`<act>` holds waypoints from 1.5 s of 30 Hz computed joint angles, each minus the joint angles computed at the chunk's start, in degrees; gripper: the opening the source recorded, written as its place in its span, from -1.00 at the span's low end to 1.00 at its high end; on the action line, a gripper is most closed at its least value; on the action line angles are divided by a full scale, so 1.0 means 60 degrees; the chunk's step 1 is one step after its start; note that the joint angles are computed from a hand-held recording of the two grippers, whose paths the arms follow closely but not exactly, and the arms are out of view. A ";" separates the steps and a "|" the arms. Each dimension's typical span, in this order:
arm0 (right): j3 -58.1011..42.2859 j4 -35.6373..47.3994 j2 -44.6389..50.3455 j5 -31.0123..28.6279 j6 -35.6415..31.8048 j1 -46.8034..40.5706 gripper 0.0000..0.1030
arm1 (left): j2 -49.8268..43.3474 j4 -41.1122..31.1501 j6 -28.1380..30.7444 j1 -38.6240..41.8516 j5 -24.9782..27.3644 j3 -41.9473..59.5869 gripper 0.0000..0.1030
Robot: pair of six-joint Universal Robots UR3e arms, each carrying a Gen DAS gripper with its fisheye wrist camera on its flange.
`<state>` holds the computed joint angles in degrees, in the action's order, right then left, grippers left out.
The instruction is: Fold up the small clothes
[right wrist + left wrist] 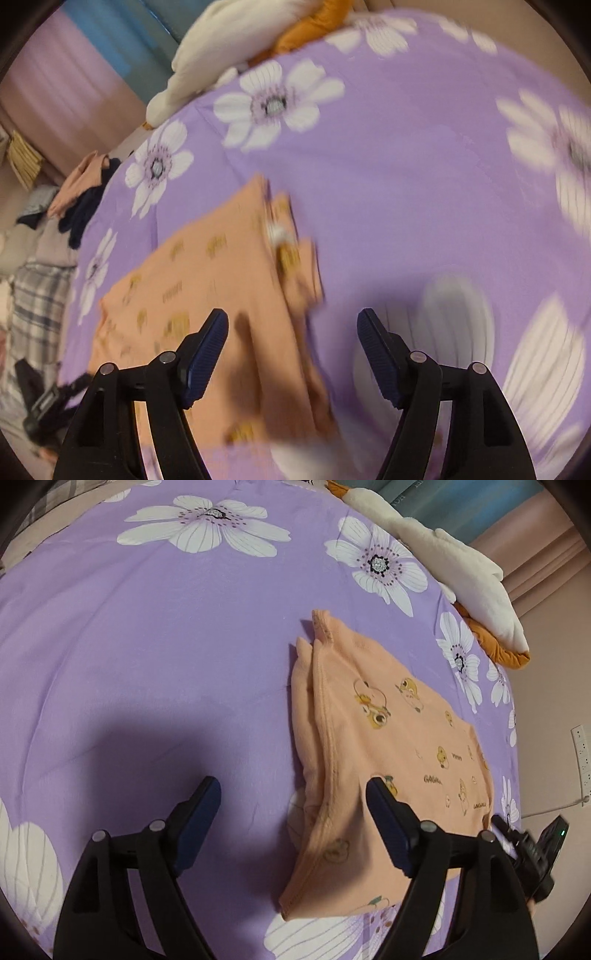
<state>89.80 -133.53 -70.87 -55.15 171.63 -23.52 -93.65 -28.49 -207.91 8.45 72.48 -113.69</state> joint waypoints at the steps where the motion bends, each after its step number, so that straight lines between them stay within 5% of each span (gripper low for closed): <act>1: 0.0337 0.0030 -0.0170 0.0124 -0.0056 -0.0094 0.40 | -0.0006 0.0067 0.0023 0.0007 -0.0171 -0.0063 0.56; 4: 0.1170 -0.0315 -0.0597 0.0341 -0.0208 -0.0140 0.40 | -0.0173 0.0445 0.0029 0.0060 -0.0917 -0.0253 0.53; 8: 0.0870 -0.0414 -0.0012 0.1356 -0.0088 -0.0215 0.40 | -0.0696 0.0841 -0.0025 -0.0228 -0.0760 0.0091 0.45; 10: 0.0466 -0.0458 0.0636 0.1974 0.0282 -0.0264 0.40 | -0.0910 0.1103 -0.0168 -0.0140 -0.1016 0.0151 0.23; 11: 0.0377 -0.0895 0.0958 0.2335 0.0606 -0.0282 0.38 | -0.1051 0.1260 -0.0305 -0.0063 -0.1207 0.0161 -0.08; 14: -0.0182 -0.1715 0.1777 0.2566 0.1421 -0.0057 -0.02 | -0.1363 0.1409 -0.0850 0.0014 -0.1284 0.0284 -0.52; 15: -0.0301 -0.1968 0.2003 0.2686 0.1625 -0.0003 -0.11 | -0.1364 0.1512 -0.0956 0.0010 -0.1311 0.0257 -0.60; 17: -0.0788 -0.1784 0.2540 0.3169 0.1839 0.0074 -0.59 | -0.1265 0.1668 -0.1125 -0.0074 -0.1277 0.0147 -0.74; 18: -0.0991 -0.1425 0.2720 0.3419 0.1913 0.0074 -0.60 | -0.1154 0.1754 -0.1223 -0.0153 -0.1207 0.0054 -0.76; 23: 0.0077 -0.0718 0.1505 0.4417 0.0909 -0.0461 -0.65 | 0.0092 0.1843 -0.1477 -0.0167 -0.1785 -0.0686 -0.78; 30: 0.1274 0.2341 -0.1274 0.4227 -0.1716 -0.1541 -0.65 | 0.1938 0.0535 -0.1565 -0.1319 -0.1336 -0.1361 -0.78; 35: 0.2208 0.4591 -0.2866 0.3970 -0.3509 -0.2736 -0.65 | 0.2606 0.1193 -0.2525 -0.2135 -0.1340 -0.2799 -0.77; 41: 0.3441 0.3573 -0.4084 0.3117 -0.3453 -0.3036 -0.65 | 0.1905 0.0841 -0.3019 -0.4055 0.1073 -0.2138 -0.65; 45: 0.3605 0.2416 -0.4383 0.2720 -0.2861 -0.2500 -0.65 | 0.1903 0.0272 -0.2821 -0.4226 0.1689 -0.1794 -0.48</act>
<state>111.43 -119.03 -97.17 -38.83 154.46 -38.52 -82.23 -26.86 -224.83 -16.91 82.61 -124.46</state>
